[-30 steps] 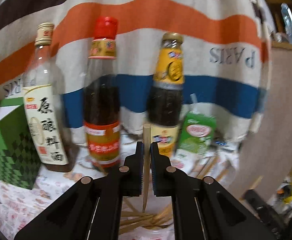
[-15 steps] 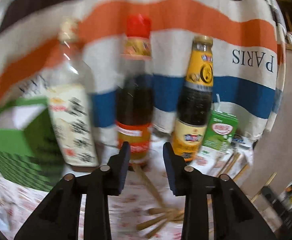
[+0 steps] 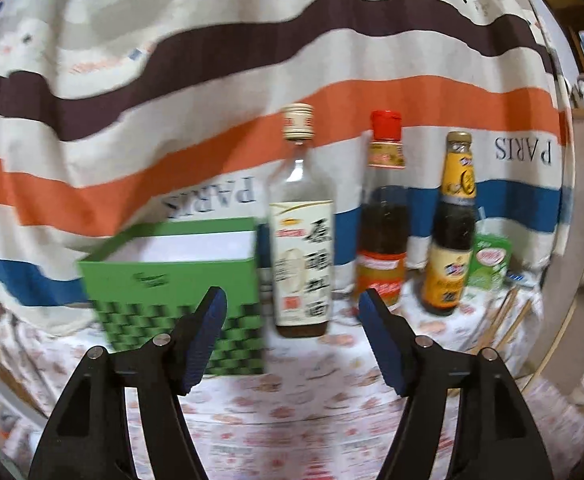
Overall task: Organize utensils
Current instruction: 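Drop the right tool's chopstick into the cup and open the right tool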
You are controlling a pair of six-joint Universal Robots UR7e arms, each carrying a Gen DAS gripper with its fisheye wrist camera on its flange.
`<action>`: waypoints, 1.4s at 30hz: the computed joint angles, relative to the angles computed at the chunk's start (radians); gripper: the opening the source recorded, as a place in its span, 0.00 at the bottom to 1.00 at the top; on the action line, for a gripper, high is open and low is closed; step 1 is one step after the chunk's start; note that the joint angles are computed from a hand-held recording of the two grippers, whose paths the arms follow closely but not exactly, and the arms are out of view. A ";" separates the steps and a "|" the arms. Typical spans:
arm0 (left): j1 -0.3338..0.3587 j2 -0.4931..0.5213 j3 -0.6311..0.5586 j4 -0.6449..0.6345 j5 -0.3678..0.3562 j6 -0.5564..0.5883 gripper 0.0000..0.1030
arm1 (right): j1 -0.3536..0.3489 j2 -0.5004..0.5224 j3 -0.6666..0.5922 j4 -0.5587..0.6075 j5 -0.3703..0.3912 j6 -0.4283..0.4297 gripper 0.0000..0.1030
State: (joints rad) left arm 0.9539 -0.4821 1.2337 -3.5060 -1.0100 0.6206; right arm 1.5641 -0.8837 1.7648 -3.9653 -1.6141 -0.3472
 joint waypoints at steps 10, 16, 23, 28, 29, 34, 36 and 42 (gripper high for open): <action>0.030 -0.049 0.224 -0.200 -0.018 -0.052 0.78 | 0.094 0.108 -0.241 0.065 -0.077 -0.154 0.07; 0.072 -0.048 0.203 -0.050 0.000 -0.234 0.79 | 0.082 0.206 -0.419 0.116 -0.162 -0.159 0.07; 0.075 -0.012 0.182 -0.105 0.071 -0.224 0.79 | 0.064 0.301 -0.543 0.138 -0.216 -0.232 0.06; 0.072 -0.007 0.180 -0.118 0.080 -0.195 0.79 | 0.059 0.323 -0.550 0.150 -0.248 -0.304 0.06; 0.073 -0.009 0.183 -0.114 0.078 -0.200 0.79 | 0.059 0.329 -0.557 0.161 -0.259 -0.322 0.06; 0.070 -0.001 0.179 -0.143 0.094 -0.169 0.79 | 0.050 0.310 -0.552 0.282 -0.279 -0.260 0.07; 0.073 -0.004 0.177 -0.124 0.094 -0.188 0.79 | 0.048 0.305 -0.549 0.299 -0.283 -0.241 0.07; 0.066 -0.024 0.207 -0.139 0.093 -0.148 0.79 | 0.059 0.264 -0.464 0.250 -0.266 -0.295 0.37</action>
